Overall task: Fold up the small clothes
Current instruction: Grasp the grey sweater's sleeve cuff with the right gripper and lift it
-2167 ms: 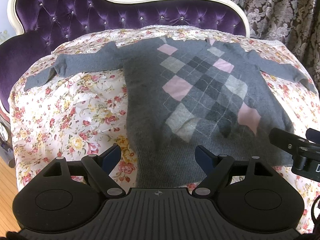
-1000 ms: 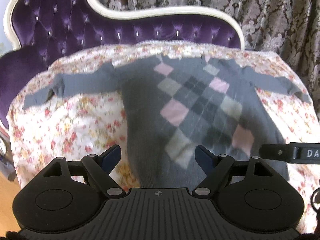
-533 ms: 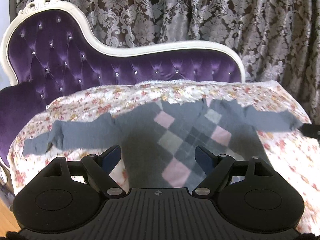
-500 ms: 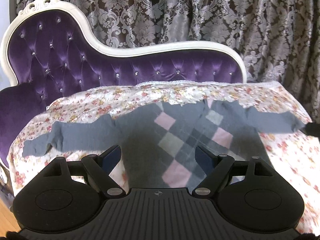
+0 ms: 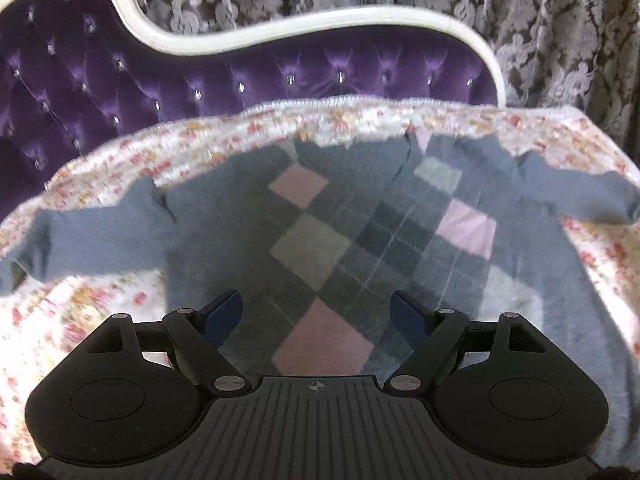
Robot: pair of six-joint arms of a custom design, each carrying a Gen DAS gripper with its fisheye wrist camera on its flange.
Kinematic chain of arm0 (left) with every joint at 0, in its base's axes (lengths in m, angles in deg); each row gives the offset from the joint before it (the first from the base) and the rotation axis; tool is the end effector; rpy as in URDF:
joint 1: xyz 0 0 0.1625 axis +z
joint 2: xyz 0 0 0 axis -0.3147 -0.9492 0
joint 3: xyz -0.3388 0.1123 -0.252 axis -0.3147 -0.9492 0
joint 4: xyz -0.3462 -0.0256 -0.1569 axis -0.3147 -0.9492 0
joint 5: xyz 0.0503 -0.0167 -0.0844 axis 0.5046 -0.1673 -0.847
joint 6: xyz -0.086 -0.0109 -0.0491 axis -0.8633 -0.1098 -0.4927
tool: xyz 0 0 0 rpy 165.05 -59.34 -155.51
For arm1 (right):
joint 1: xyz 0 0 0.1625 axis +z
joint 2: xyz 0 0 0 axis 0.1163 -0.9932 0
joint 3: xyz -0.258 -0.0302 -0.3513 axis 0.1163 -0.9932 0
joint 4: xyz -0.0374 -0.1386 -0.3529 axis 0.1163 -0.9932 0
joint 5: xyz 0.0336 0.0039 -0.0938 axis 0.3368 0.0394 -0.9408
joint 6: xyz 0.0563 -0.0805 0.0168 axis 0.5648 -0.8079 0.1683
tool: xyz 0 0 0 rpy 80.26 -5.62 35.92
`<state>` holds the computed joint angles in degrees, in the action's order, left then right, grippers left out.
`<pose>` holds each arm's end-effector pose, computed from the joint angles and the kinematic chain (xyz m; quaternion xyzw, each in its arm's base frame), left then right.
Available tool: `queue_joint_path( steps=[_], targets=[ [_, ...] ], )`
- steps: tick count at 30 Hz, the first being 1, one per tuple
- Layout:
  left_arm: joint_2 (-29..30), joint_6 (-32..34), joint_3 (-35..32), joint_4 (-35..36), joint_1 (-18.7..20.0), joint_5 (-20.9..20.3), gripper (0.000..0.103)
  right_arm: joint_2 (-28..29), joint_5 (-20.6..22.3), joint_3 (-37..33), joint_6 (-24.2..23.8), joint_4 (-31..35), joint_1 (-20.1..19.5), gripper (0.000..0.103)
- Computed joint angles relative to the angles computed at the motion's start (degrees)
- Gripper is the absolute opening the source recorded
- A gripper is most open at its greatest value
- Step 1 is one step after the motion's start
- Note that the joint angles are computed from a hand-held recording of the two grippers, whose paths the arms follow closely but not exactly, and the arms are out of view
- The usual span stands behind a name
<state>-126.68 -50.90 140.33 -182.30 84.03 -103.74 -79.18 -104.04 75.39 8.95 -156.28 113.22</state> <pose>0.0410 -0.4292 0.4034 0.1211 0.8286 -0.3772 0.3955 0.3495 -0.4788 0.0337 0.0839 -0.8507 0.4623 0.2357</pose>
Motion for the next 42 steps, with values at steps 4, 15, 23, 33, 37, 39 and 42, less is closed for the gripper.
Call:
queue_joint_path(
  steps=[4,15,23,33,37,39,42],
  targets=[
    [3.40,2.74,-0.12,-3.33,2.30,-0.01,0.080,-0.82,-1.41,0.11,-0.81,-2.68,-4.59,0.094],
    [3.53,2.43,1.48,-8.78,7.26,-7.90,0.096,-4.27,1.64,0.46,8.98,-4.18,-15.47,0.076],
    [4.55,2.09,1.40,-9.81,7.33,-7.15,0.103,-2.74,4.78,-1.90,9.58,-6.22,-18.40,0.073],
    [4.88,2.47,1.56,-11.10,7.79,-7.83,0.103,-4.81,2.00,-5.61,7.06,2.51,-17.14,0.014],
    [4.69,2.03,1.21,-10.13,7.78,-7.90,0.103,-6.15,-0.46,-8.74,2.25,4.35,-13.14,0.014],
    [4.20,1.13,0.79,-8.35,7.69,-7.97,0.102,-6.33,-1.09,-11.43,-1.50,4.79,-10.48,0.014],
    [2.85,-1.06,-0.32,-3.54,7.52,-8.05,0.101,-5.56,-0.79,-16.83,-6.45,7.16,-6.33,0.014]
  ],
)
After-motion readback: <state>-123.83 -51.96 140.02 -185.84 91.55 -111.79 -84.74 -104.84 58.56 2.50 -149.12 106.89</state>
